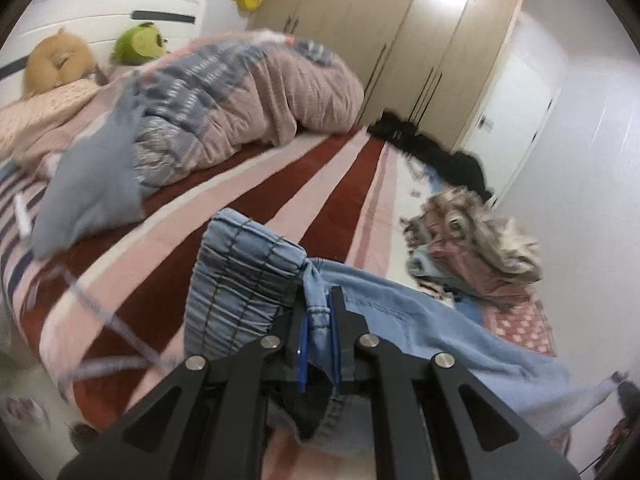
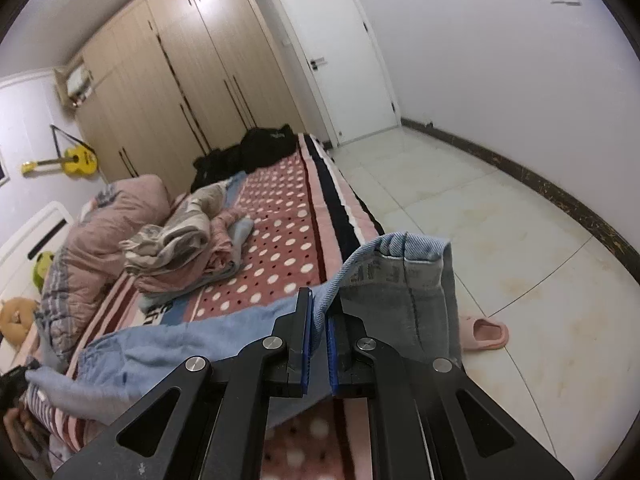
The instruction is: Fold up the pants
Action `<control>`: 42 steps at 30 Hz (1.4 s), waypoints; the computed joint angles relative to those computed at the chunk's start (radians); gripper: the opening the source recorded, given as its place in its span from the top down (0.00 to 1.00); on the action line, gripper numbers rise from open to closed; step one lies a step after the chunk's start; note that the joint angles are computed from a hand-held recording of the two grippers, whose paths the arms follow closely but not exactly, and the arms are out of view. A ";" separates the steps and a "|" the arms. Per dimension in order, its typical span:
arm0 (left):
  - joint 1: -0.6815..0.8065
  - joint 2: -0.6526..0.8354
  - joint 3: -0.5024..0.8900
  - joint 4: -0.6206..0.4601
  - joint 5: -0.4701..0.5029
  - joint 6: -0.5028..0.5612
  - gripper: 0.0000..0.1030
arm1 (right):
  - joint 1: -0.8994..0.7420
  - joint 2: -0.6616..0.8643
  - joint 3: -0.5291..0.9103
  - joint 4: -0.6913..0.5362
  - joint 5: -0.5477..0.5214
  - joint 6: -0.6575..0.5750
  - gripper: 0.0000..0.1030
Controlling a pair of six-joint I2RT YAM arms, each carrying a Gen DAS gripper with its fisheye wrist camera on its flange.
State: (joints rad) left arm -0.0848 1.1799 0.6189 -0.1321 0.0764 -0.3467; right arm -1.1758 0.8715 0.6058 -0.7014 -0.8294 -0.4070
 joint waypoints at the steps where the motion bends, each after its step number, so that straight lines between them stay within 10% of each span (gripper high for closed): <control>1: -0.006 0.104 0.065 0.006 -0.005 0.007 0.93 | 0.076 0.044 0.014 0.057 0.059 0.058 0.99; 13: -0.034 0.616 0.378 0.030 -0.043 0.008 0.83 | 0.485 0.508 0.038 0.512 0.509 0.344 0.97; 17: -0.049 0.585 0.369 0.043 -0.090 0.003 0.38 | 0.530 0.521 0.026 0.557 0.578 0.338 0.86; 20: -0.056 0.492 0.319 0.055 -0.080 0.048 0.33 | 0.522 0.448 0.018 0.489 0.565 0.315 0.57; 31: -0.189 0.248 0.142 0.030 -0.006 0.125 0.26 | 0.584 -0.025 -0.113 0.218 0.465 0.154 0.43; 42: -0.300 0.199 -0.045 0.158 -0.076 0.035 0.25 | -0.026 0.359 -0.120 0.362 0.266 -0.082 0.32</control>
